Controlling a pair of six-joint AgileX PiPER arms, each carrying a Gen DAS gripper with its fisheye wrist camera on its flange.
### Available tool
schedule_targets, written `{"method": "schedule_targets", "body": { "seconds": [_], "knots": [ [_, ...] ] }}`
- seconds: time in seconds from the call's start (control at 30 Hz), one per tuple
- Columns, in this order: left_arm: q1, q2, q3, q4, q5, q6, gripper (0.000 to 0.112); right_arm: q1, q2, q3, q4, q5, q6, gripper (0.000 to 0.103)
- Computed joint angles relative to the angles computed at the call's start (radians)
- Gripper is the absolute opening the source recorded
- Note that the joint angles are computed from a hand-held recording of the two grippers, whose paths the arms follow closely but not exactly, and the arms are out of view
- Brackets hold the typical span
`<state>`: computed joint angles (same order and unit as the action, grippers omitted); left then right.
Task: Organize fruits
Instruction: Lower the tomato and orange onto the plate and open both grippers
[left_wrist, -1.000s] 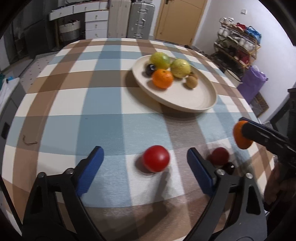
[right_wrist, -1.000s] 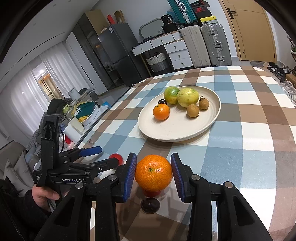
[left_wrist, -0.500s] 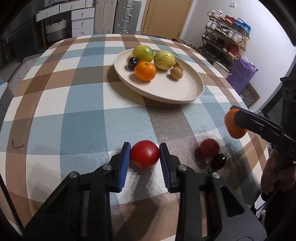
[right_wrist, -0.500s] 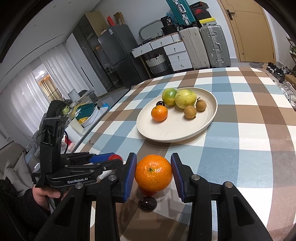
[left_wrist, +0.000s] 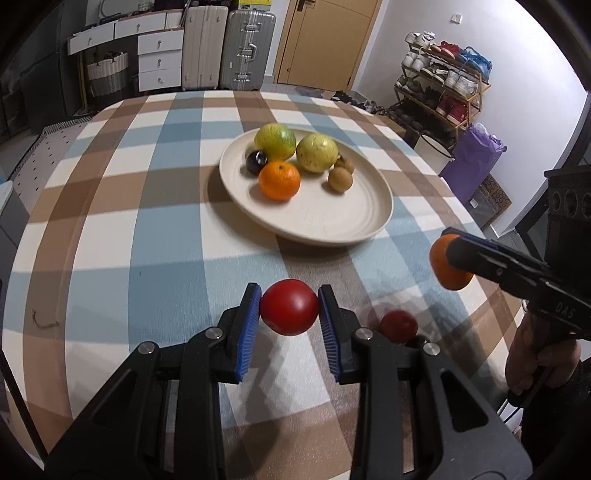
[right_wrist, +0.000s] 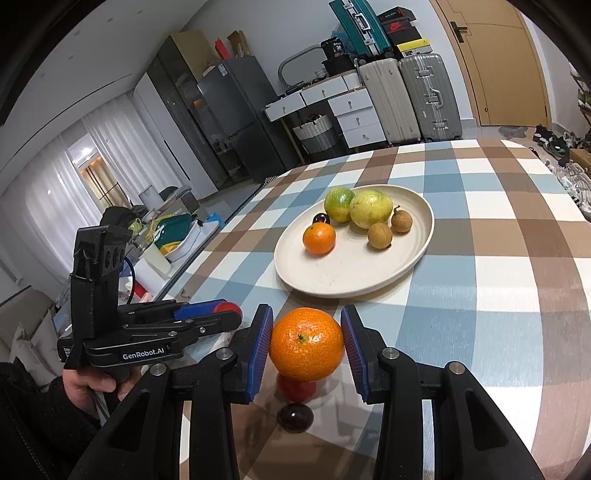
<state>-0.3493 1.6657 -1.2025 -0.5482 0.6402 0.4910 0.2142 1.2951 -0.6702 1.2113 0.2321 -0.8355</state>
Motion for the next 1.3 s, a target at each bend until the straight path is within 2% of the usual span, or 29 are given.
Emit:
{"method": "schedule_targets", "body": {
  "seconds": [0.17, 0.37, 0.87, 1.3],
  "knots": [
    [-0.015, 0.051, -0.11, 0.015, 0.033, -0.017, 0.029, -0.03, 0.028, -0.034, 0.053, 0.025, -0.06, 0.039],
    [-0.046, 0.137, -0.276, 0.034, 0.085, -0.049, 0.029, -0.073, 0.076, -0.093, 0.037, 0.054, -0.058, 0.039],
    [-0.097, 0.498, -0.798, 0.105, 0.271, -0.19, 0.029, -0.196, 0.242, -0.264, 0.018, 0.125, -0.058, 0.039],
    [-0.113, 0.713, -1.14, 0.16, 0.415, -0.284, 0.029, -0.232, 0.372, -0.373, -0.007, 0.129, -0.041, 0.039]
  ]
}}
